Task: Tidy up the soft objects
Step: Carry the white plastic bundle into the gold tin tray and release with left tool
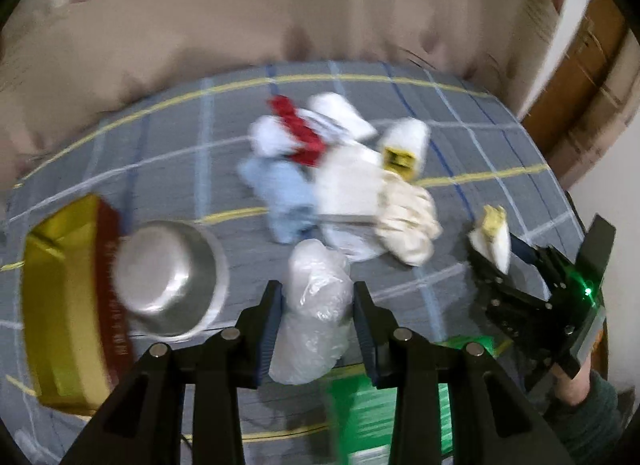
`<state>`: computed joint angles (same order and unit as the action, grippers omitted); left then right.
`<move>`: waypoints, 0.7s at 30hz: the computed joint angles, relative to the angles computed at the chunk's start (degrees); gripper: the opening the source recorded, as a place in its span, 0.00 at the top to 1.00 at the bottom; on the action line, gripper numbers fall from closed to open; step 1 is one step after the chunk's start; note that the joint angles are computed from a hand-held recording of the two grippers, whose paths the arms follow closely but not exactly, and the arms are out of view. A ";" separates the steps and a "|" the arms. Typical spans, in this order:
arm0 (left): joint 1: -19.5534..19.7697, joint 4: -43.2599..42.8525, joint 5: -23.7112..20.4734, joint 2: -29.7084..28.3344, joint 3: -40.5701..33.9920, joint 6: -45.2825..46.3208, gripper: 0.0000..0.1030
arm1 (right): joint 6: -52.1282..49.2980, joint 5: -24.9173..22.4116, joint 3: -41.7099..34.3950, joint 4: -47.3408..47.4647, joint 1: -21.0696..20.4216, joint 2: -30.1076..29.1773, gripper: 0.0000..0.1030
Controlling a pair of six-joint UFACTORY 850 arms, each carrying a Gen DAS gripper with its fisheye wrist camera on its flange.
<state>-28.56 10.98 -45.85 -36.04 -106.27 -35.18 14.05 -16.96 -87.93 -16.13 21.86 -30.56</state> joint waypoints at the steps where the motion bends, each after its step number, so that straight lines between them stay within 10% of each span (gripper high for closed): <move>1: 0.53 1.59 0.18 1.35 1.66 -1.56 0.66 | 0.59 0.00 -0.02 -0.72 0.06 -0.04 0.50; 21: 14.01 18.18 -3.11 11.55 20.13 -20.65 0.65 | 8.61 -1.87 -0.54 -11.21 1.21 -0.58 0.50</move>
<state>-14.55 29.15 -48.96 -24.49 -86.15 -55.83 22.66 -18.83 -88.47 -27.34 23.07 -31.15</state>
